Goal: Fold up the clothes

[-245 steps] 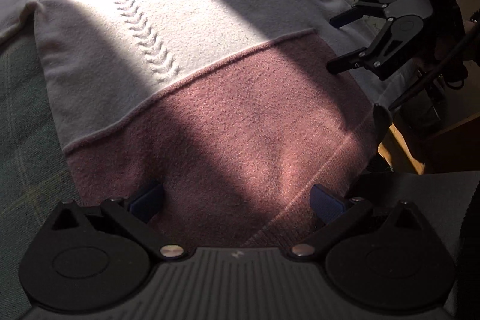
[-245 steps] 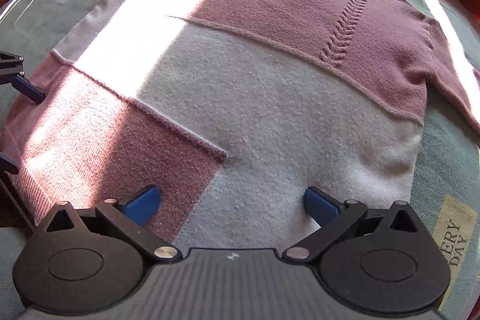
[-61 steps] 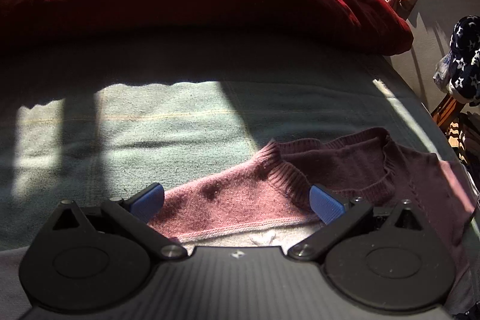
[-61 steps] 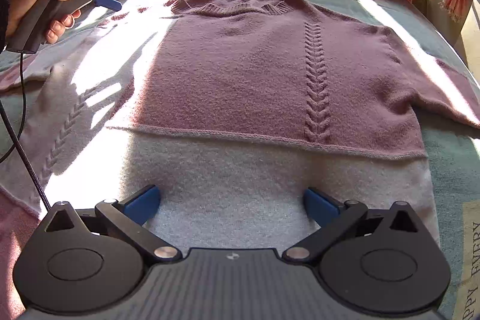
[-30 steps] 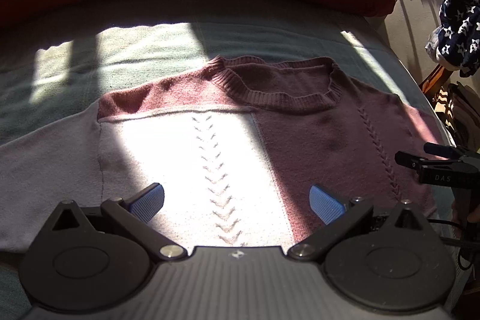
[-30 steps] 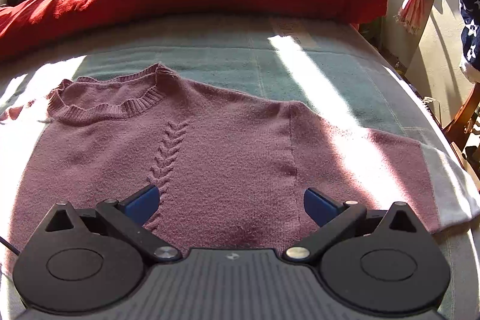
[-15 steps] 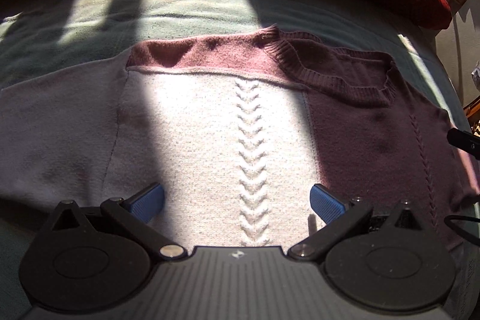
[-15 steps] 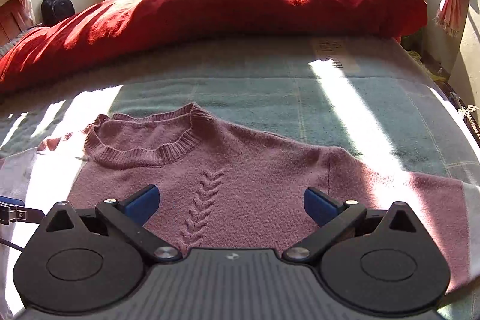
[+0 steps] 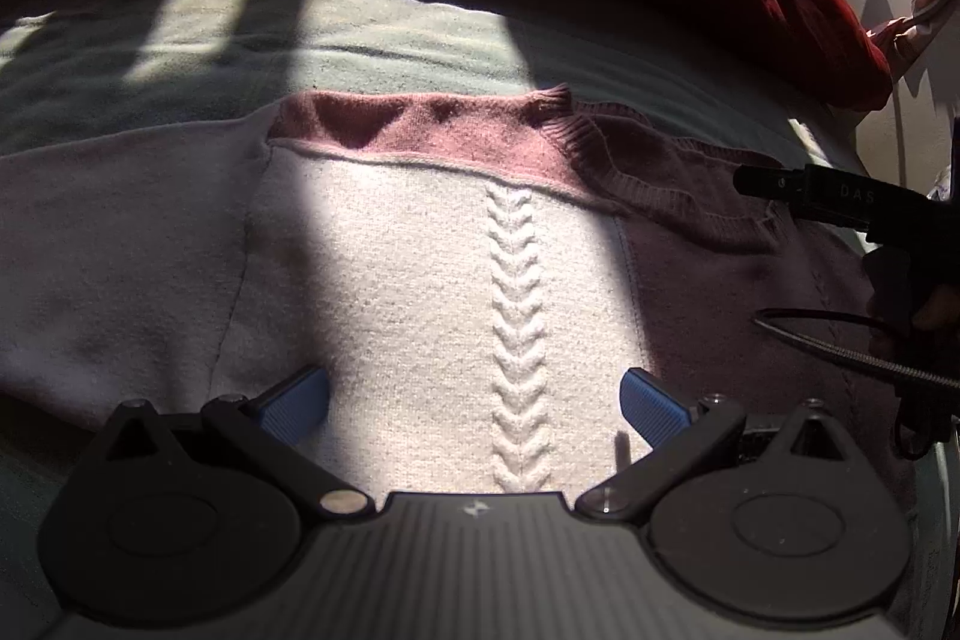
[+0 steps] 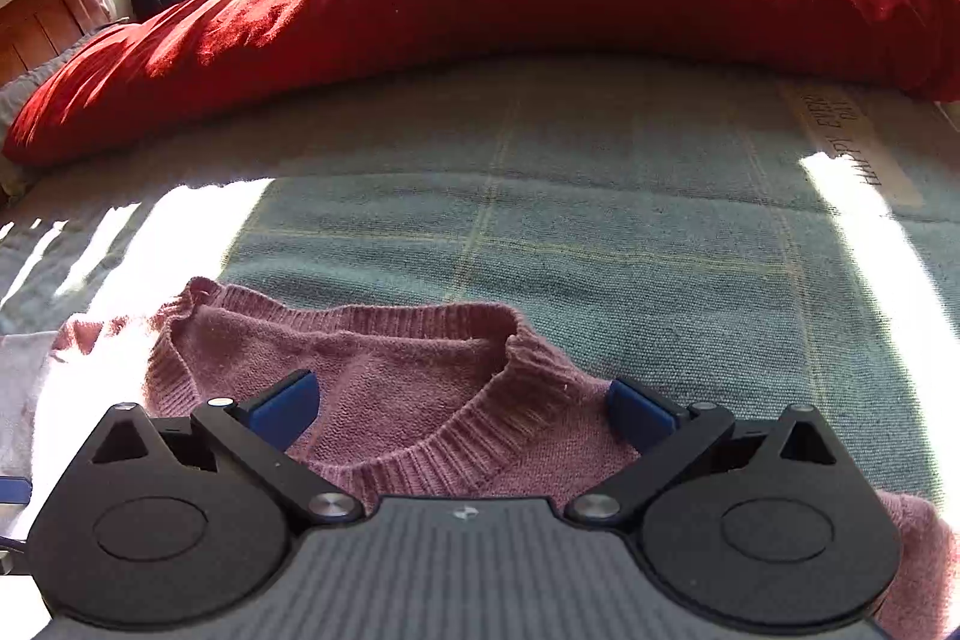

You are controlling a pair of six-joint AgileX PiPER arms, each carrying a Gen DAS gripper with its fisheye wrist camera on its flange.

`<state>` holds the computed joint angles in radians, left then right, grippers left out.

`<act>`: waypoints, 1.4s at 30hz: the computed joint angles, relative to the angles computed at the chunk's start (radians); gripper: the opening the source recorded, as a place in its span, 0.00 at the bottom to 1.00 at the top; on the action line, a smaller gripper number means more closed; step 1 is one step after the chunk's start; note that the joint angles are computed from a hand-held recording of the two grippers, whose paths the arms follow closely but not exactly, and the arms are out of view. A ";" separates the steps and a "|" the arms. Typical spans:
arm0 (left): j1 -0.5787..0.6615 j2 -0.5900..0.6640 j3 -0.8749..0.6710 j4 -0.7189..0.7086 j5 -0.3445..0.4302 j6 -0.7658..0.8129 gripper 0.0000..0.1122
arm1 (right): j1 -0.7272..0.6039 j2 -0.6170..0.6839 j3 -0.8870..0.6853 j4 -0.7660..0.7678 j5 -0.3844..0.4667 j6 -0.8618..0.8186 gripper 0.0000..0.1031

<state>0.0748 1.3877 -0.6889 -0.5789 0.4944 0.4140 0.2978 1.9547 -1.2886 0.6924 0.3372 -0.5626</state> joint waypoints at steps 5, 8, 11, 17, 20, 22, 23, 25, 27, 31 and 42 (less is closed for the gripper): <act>0.044 -0.054 -0.029 0.083 -0.003 -0.013 0.91 | 0.014 -0.066 0.019 0.229 0.089 -0.242 1.00; 0.080 -0.045 -0.084 0.249 0.036 -0.083 0.91 | 0.041 -0.042 -0.024 0.353 0.186 -0.395 1.00; 0.117 -0.037 -0.110 0.356 0.055 -0.108 0.91 | 0.090 0.021 -0.112 0.339 0.248 -0.360 1.00; 0.235 -0.022 -0.111 0.309 0.072 0.015 0.91 | 0.162 0.153 -0.262 0.224 0.245 -0.155 1.00; 0.281 -0.012 -0.105 0.258 0.088 0.081 0.91 | 0.190 0.223 -0.347 0.137 0.209 -0.066 1.00; 0.304 -0.008 -0.100 0.226 0.098 0.122 0.91 | 0.195 0.250 -0.392 0.116 0.196 -0.037 1.00; 0.315 -0.006 -0.099 0.210 0.105 0.145 0.91 | 0.200 0.258 -0.421 0.056 0.205 0.030 1.00; 0.329 -0.002 -0.099 0.191 0.115 0.182 0.91 | 0.196 0.227 -0.415 0.030 0.218 0.072 1.00; 0.344 0.001 -0.101 0.175 0.125 0.215 0.91 | 0.192 0.155 -0.342 0.050 0.198 0.057 1.00; 0.369 0.017 -0.107 0.138 0.138 0.261 0.91 | 0.190 0.077 -0.226 0.063 0.177 0.088 1.00; 0.382 -0.015 -0.089 0.135 0.147 0.286 0.91 | 0.215 0.077 -0.234 -0.041 0.106 0.145 1.00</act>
